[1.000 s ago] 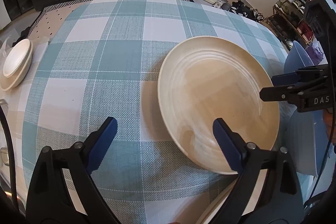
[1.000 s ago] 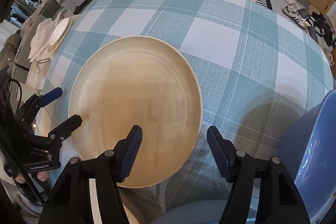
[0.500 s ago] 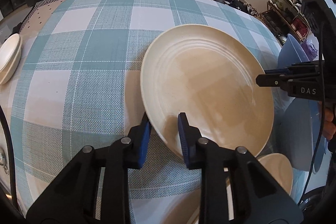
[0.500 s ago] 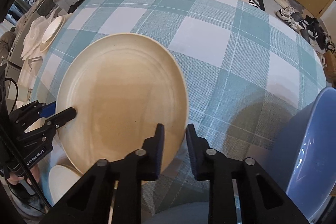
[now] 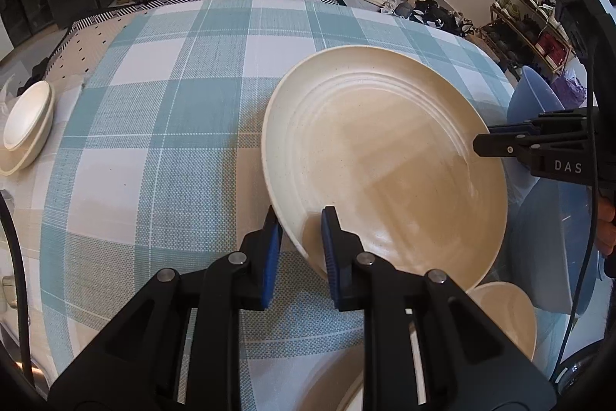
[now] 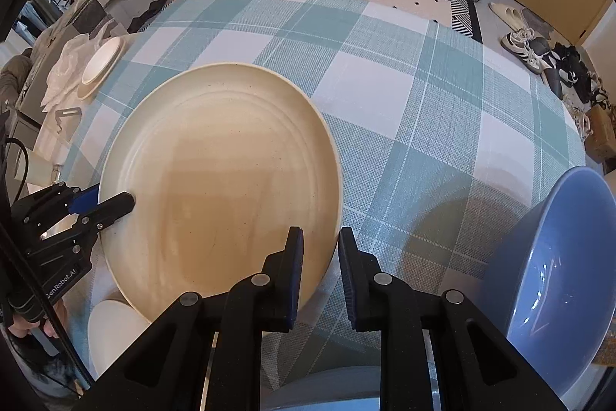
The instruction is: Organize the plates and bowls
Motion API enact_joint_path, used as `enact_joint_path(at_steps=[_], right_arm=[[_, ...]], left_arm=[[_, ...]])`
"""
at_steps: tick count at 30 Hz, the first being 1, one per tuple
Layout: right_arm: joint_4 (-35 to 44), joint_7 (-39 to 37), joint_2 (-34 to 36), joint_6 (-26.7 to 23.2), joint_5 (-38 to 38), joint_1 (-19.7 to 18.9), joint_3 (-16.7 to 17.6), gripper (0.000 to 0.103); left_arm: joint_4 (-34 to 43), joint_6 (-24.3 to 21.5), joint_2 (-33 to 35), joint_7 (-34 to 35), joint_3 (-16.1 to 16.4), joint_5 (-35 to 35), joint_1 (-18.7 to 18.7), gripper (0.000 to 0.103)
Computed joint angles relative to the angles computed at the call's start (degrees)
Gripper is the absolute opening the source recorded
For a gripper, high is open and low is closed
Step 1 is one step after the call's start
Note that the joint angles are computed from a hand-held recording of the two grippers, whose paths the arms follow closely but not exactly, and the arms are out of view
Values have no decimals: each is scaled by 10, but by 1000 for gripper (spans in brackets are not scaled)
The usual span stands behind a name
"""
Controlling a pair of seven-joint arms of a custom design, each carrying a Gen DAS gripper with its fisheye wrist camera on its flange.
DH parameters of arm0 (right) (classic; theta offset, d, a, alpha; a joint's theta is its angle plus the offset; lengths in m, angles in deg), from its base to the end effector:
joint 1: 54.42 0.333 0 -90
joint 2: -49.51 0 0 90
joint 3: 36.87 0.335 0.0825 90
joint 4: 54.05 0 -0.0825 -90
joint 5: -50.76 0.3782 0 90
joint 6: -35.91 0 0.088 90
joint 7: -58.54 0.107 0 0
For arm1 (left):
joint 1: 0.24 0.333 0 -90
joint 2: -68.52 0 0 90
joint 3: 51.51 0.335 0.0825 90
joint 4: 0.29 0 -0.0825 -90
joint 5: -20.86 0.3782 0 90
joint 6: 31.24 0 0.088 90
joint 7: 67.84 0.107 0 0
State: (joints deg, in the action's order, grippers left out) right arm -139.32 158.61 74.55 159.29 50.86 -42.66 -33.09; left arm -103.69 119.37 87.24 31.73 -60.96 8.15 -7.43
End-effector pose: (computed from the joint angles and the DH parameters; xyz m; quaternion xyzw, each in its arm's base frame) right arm 0.6858 0.1824 0.4639 -0.7317 0.6718 -0.0488 0.1043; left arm 0.6538 -0.1778 0.4424 -0.5841 0.7673 -0.2502 0.0865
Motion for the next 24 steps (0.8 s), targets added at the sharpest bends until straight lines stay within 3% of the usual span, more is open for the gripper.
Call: enact_joint_path(at_steps=[24], right_arm=[[-67, 17, -87, 61, -9, 21, 6, 19]], left_arm=[[-96, 42, -122, 11, 3, -16, 12, 18]])
